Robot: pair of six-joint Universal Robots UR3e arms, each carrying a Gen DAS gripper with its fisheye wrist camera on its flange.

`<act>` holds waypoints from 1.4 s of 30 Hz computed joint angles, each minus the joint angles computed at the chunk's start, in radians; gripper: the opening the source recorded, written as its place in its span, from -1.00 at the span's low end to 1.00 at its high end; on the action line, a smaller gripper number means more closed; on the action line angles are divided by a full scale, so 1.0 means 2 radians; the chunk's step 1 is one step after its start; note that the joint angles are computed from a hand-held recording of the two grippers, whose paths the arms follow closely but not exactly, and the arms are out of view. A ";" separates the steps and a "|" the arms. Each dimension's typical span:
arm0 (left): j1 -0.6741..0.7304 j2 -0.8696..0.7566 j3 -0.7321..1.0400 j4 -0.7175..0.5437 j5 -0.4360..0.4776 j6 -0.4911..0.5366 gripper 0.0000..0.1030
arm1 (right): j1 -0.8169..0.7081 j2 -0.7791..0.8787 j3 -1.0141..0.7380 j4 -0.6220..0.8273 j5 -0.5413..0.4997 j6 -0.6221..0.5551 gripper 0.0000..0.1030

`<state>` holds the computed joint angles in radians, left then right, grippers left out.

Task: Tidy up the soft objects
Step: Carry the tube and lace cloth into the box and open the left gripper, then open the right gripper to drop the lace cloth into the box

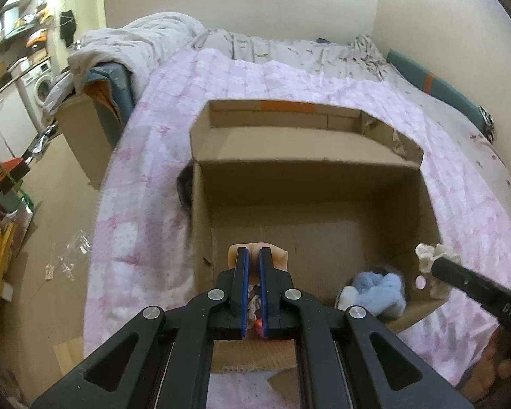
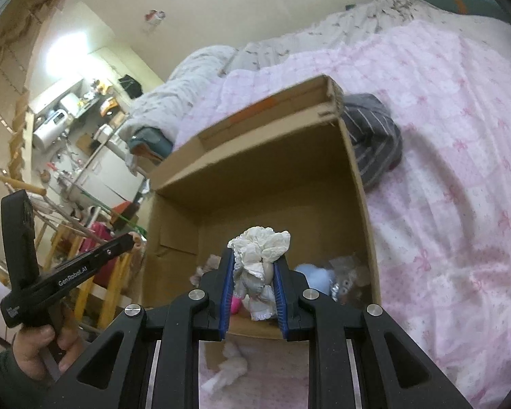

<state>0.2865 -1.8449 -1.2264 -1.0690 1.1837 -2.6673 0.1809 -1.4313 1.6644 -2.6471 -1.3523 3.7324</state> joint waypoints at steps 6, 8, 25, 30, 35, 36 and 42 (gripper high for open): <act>-0.005 -0.007 -0.033 0.030 0.016 0.013 -0.89 | 0.007 0.009 -0.005 0.017 -0.012 0.005 -0.55; -0.002 -0.006 -0.031 0.025 0.011 0.014 -0.89 | 0.011 0.016 -0.013 0.019 -0.016 0.001 -0.55; -0.004 -0.006 -0.036 0.010 0.000 0.015 -0.89 | 0.022 0.044 -0.055 0.059 -0.029 -0.017 -0.54; -0.004 -0.004 -0.038 0.009 0.003 0.017 -0.89 | 0.023 0.050 -0.065 0.069 -0.031 -0.017 -0.54; -0.007 -0.004 -0.032 -0.007 0.004 0.018 -0.86 | 0.022 0.052 -0.063 0.067 -0.031 -0.017 -0.54; -0.008 -0.004 -0.031 -0.009 0.004 0.020 -0.85 | 0.022 0.053 -0.064 0.068 -0.031 -0.017 -0.54; -0.008 0.007 -0.047 0.018 0.006 0.008 0.31 | 0.021 0.052 -0.061 0.067 -0.031 -0.017 -0.54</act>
